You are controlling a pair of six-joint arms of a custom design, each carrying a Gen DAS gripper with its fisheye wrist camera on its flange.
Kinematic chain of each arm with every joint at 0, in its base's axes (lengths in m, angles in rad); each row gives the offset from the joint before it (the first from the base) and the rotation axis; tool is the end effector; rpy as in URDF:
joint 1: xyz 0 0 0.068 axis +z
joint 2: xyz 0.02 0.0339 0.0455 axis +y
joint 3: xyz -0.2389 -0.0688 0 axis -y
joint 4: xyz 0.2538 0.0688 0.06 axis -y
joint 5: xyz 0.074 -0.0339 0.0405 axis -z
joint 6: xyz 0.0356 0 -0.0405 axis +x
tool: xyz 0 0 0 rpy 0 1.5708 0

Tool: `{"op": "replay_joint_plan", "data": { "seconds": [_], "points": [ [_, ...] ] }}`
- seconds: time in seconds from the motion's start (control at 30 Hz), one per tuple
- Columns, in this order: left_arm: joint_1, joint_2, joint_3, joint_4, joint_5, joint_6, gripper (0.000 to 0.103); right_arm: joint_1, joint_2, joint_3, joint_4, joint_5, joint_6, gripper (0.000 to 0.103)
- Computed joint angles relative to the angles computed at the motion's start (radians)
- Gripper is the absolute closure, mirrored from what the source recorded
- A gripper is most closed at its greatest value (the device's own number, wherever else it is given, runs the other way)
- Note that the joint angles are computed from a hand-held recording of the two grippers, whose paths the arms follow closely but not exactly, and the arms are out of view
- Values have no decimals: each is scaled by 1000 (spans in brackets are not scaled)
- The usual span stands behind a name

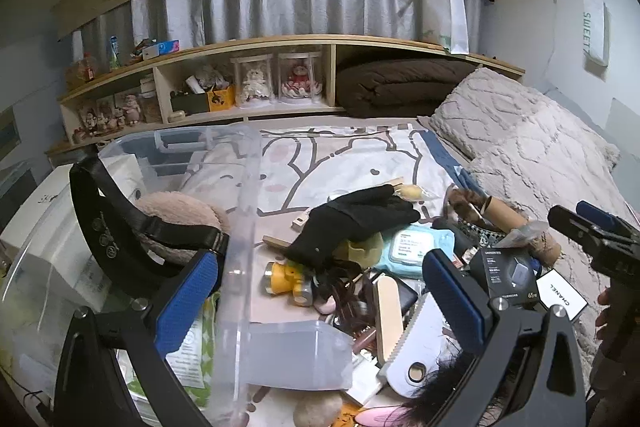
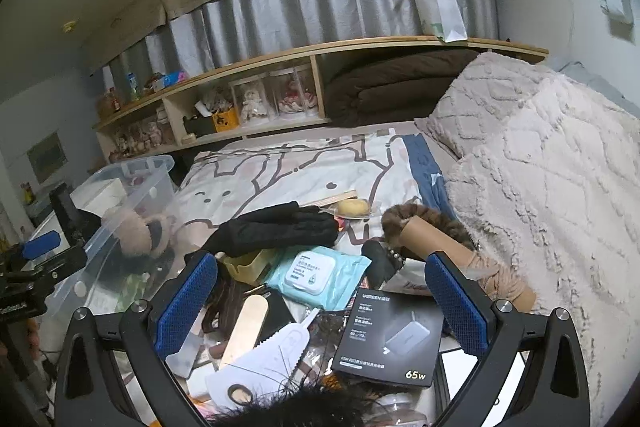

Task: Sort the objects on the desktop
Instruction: 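Reach down and grasp the black feather duster with the left tool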

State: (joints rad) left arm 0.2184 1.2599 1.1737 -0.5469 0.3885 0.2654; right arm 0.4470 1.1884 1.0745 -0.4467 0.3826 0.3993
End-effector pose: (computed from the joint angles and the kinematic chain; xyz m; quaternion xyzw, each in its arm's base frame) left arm 0.2872 0.0499 0.3156 0.1078 0.8730 -0.0610 0.4717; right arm 0.2587 0.1093 0.3090 0.0715 0.8611 0.0434 0.5015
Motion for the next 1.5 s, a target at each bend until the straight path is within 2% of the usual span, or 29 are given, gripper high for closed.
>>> {"op": "replay_joint_plan", "data": {
  "seconds": [0.1,0.17,0.33,0.5,0.6,0.8,0.97,1.17,1.43,1.5],
  "points": [
    [-15,-12,-23,7,-12,0,0,15,-11,-32,-4,18,-21,0],
    [-9,-10,-28,-10,21,-8,0,13,-29,-57,-21,5,-8,0],
    [8,-10,-49,-71,77,-33,0,-13,-107,-126,-90,-44,90,0],
    [-55,-96,-152,-45,7,33,0,-56,-149,-163,-159,-158,216,0],
    [-95,-147,-205,-40,-10,64,0,-56,-162,-177,-182,-178,253,0],
    [-189,-217,-290,-73,-46,126,0,-78,-216,-260,-123,-298,316,0],
    [-283,-200,-325,-154,-105,138,0,-101,-145,-259,-127,-371,334,0],
    [-382,-196,-394,-147,-198,116,0,-178,-48,-271,-101,-508,356,0],
    [-395,-131,-369,-185,-130,75,0,-202,77,-221,-52,-563,329,0],
    [-387,-118,-363,-187,-116,63,0,-214,107,-207,-37,-604,323,0]
  ]
}}
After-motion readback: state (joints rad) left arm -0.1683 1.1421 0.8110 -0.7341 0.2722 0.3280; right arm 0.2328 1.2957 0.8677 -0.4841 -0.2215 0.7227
